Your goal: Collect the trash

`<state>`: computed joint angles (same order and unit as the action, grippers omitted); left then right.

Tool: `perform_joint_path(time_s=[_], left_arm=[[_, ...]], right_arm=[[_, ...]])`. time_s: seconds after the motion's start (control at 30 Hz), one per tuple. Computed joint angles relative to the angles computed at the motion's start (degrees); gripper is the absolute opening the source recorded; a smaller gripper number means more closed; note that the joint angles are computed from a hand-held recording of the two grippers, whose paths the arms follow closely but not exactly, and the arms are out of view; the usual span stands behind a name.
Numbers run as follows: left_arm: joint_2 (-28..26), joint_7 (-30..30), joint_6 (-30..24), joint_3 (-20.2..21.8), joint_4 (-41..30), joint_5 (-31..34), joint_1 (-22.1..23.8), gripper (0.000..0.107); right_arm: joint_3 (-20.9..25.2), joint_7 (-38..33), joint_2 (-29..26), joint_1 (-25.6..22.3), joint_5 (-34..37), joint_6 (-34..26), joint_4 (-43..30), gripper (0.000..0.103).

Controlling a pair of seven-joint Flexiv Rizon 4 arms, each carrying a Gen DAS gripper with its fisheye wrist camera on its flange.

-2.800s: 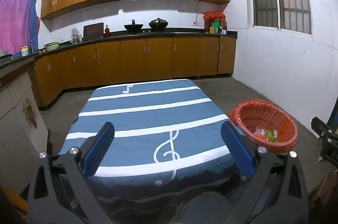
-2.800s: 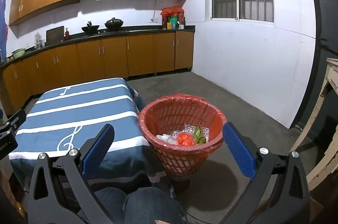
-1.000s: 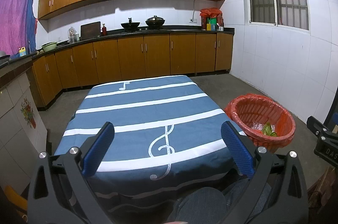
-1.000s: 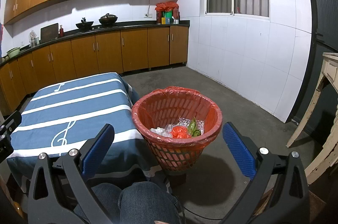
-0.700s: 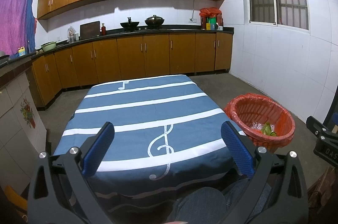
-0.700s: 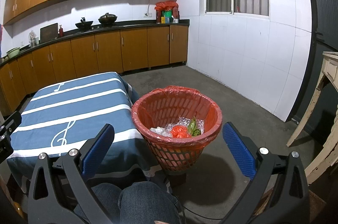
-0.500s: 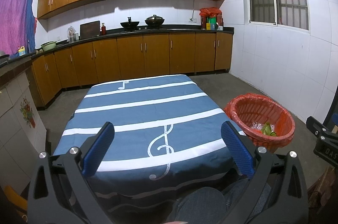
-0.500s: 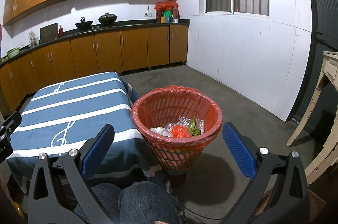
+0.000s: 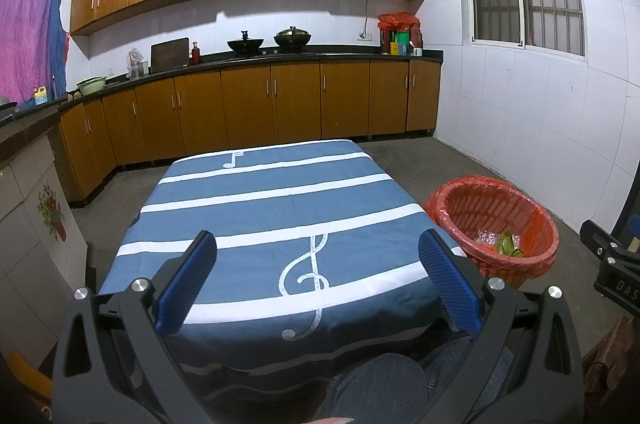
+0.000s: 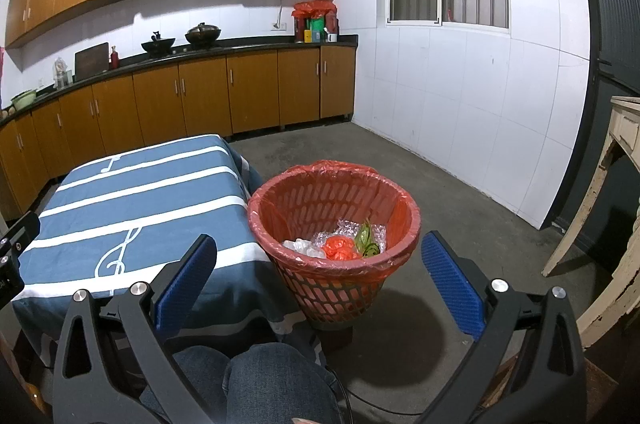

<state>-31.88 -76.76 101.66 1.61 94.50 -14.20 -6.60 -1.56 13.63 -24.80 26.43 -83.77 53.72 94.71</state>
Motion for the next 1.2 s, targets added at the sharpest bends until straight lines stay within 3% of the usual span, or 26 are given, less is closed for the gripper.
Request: perform_joint_path(time_s=[1.2], left_arm=[[-0.7,-0.7,-1.0,0.0,-0.2,0.3,-0.1,0.099]], right_arm=[[0.1,-0.2,0.2,0.0,0.4,0.0,0.3,0.101]])
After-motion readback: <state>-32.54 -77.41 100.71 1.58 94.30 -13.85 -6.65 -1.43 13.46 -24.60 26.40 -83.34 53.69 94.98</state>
